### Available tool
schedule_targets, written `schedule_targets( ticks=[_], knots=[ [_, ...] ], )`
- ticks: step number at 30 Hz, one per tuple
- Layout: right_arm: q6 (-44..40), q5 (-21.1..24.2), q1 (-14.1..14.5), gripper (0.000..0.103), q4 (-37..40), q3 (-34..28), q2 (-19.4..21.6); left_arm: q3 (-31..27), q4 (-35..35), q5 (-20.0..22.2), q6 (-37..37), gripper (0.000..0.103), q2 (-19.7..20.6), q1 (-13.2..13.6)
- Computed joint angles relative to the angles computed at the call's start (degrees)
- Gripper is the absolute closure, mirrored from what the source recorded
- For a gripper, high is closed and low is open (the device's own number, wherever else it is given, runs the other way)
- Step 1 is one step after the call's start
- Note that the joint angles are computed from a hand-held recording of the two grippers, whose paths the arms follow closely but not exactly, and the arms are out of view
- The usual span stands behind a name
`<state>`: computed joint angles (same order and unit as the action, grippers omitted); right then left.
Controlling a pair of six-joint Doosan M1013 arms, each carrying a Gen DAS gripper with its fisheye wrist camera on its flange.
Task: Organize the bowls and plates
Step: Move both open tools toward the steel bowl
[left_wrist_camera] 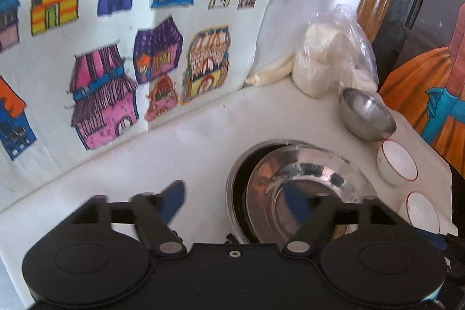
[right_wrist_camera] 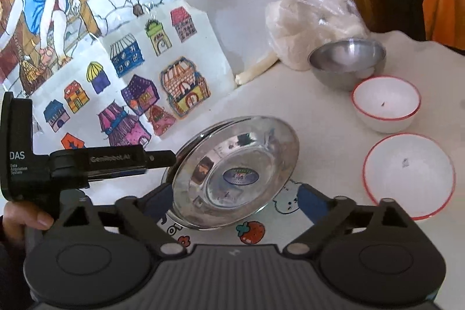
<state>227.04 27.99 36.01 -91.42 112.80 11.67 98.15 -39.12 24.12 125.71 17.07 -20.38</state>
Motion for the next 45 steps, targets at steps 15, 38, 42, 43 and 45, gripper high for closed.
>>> schedule_targets(
  ticks=[15,38,42,43,45],
  knots=[
    [-23.22,11.36,-1.21,0.000,11.10,1.34,-5.73,-3.40,5.13,-3.01,-6.19,0.001,-1.48,-5.11],
    [-32.86,4.61,-17.73,0.000,16.76,-4.06,1.06,-21.45,18.11,5.85,-30.99,0.001,13.76,-11.46],
    [-33.17,2.30,-18.98,0.001,18.10,-4.94,2.33,-23.34,16.05,7.69,-30.29,0.001,15.72,-11.39],
    [-33.30,2.06,-19.13,0.002,18.25,-5.15,2.59,-23.73,15.13,8.11,-29.58,0.001,16.15,-11.28],
    [-33.83,2.07,-19.29,0.008,18.82,-5.60,3.09,-24.41,13.94,8.98,-28.78,0.001,16.91,-11.23]
  ],
)
